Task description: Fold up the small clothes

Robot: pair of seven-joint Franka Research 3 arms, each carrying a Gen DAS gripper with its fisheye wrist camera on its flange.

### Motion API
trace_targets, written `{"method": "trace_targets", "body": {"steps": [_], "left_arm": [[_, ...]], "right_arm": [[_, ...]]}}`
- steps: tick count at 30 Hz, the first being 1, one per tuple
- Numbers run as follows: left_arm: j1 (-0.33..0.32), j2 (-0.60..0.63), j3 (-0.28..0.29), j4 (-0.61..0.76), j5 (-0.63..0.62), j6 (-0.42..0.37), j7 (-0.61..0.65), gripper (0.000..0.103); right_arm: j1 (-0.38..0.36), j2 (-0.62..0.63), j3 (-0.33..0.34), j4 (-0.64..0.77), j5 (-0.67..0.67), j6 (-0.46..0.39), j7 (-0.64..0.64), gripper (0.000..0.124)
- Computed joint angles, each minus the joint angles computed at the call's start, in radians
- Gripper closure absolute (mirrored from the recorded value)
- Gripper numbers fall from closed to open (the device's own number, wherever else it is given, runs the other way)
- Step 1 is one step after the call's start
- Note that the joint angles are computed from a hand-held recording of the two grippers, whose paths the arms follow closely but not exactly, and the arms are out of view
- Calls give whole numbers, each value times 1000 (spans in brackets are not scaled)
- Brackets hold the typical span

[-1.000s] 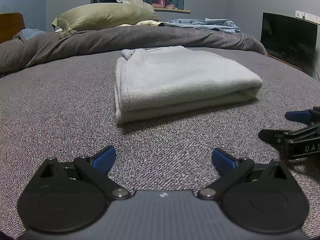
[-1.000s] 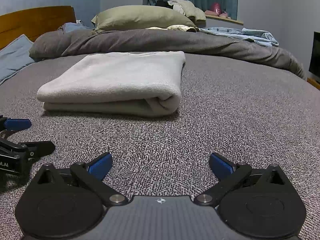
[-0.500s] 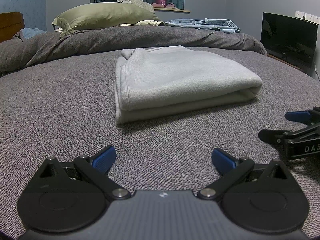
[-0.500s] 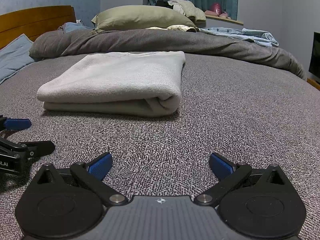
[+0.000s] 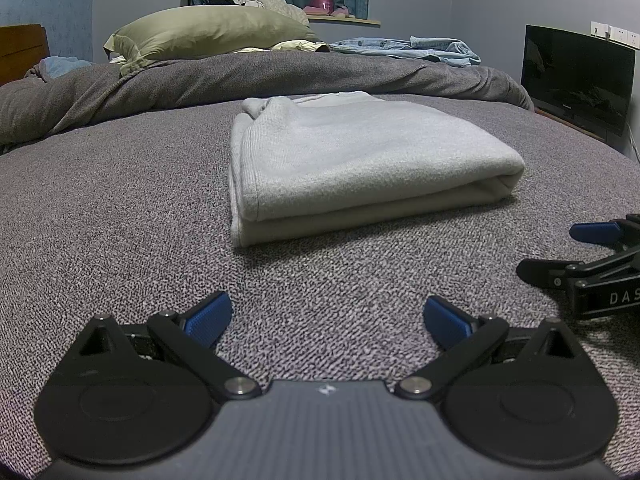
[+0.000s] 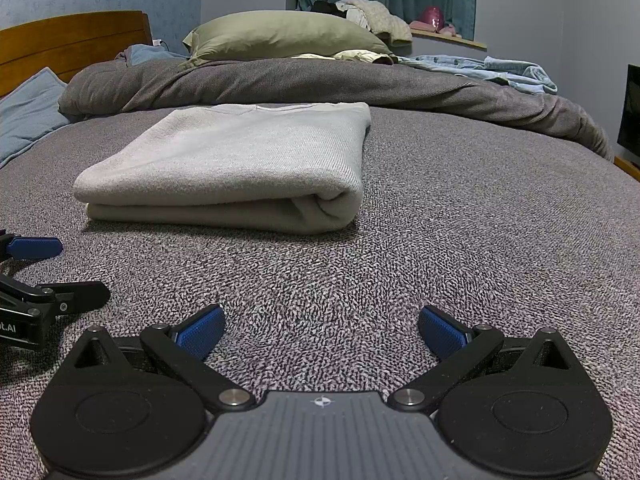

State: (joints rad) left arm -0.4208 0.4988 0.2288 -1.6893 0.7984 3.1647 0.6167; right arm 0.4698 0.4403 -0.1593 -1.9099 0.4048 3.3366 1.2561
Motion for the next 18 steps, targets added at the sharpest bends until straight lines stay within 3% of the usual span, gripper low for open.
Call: {"method": "trace_targets", "body": {"steps": [18], "left_arm": [[6, 2, -9, 3, -5, -5, 7, 0]], "right_arm": [[-1, 1, 1, 1, 2, 0, -3, 21]]}}
